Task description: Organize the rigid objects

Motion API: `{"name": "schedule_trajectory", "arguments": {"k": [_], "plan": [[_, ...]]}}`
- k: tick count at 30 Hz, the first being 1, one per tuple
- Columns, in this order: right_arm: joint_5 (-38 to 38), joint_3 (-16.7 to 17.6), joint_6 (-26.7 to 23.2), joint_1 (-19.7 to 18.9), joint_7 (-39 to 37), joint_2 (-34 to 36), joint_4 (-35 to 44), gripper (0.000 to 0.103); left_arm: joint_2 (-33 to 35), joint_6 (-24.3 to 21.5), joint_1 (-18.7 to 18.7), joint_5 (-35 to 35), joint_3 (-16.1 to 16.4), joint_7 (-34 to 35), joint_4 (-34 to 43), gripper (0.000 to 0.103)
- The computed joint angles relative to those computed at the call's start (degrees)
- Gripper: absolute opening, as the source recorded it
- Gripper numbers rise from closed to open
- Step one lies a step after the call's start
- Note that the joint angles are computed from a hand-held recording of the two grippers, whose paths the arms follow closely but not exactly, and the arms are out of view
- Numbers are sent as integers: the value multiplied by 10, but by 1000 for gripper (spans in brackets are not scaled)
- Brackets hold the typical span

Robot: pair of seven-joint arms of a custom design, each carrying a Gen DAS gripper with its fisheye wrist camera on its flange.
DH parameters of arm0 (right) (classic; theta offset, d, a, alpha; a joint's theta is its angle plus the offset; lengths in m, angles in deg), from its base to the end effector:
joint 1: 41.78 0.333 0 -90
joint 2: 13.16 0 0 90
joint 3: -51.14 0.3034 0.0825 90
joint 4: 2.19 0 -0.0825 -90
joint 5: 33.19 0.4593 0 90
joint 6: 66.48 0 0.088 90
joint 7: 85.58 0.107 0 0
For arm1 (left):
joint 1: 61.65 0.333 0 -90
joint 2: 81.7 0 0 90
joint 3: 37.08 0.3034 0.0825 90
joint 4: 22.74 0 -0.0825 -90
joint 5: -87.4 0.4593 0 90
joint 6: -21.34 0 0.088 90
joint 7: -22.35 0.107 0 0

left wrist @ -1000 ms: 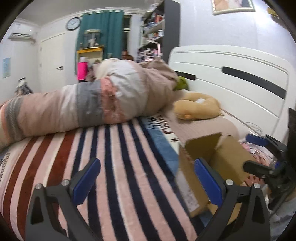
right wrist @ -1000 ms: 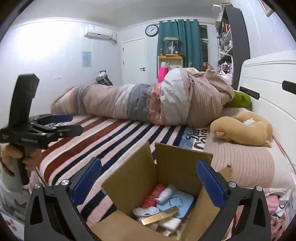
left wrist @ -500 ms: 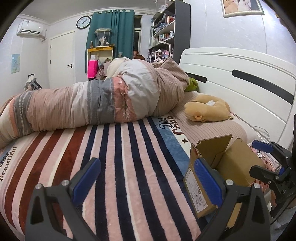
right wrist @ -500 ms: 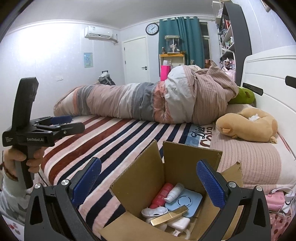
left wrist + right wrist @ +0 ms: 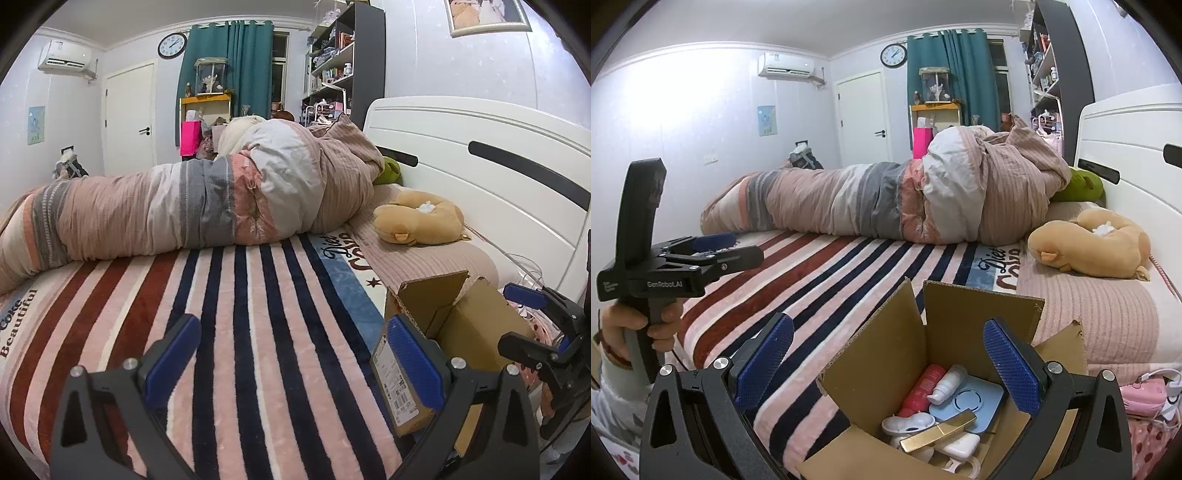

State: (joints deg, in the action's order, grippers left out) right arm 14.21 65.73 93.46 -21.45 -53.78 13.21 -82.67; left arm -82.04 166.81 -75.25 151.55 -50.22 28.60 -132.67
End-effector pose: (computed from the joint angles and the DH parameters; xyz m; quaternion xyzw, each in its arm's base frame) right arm 0.7006 0.3981 0.5114 -0.8029 0.2855 -0.1527 0.5005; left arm 0.5960 -0.3125 0.5191 -0.6808 0.5392 -0.3316 0.3685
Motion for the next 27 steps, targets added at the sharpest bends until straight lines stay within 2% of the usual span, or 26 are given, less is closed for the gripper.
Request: {"name": "schedule_trajectory", "arguments": {"k": [16, 27], "plan": [[-17, -7, -21, 4, 28, 11, 15, 103, 0, -20, -3, 1, -2, -9, -1, 100], [-36, -15, -10, 10, 64, 14, 17, 103, -1, -25, -3, 0, -2, -10, -2, 100]]}}
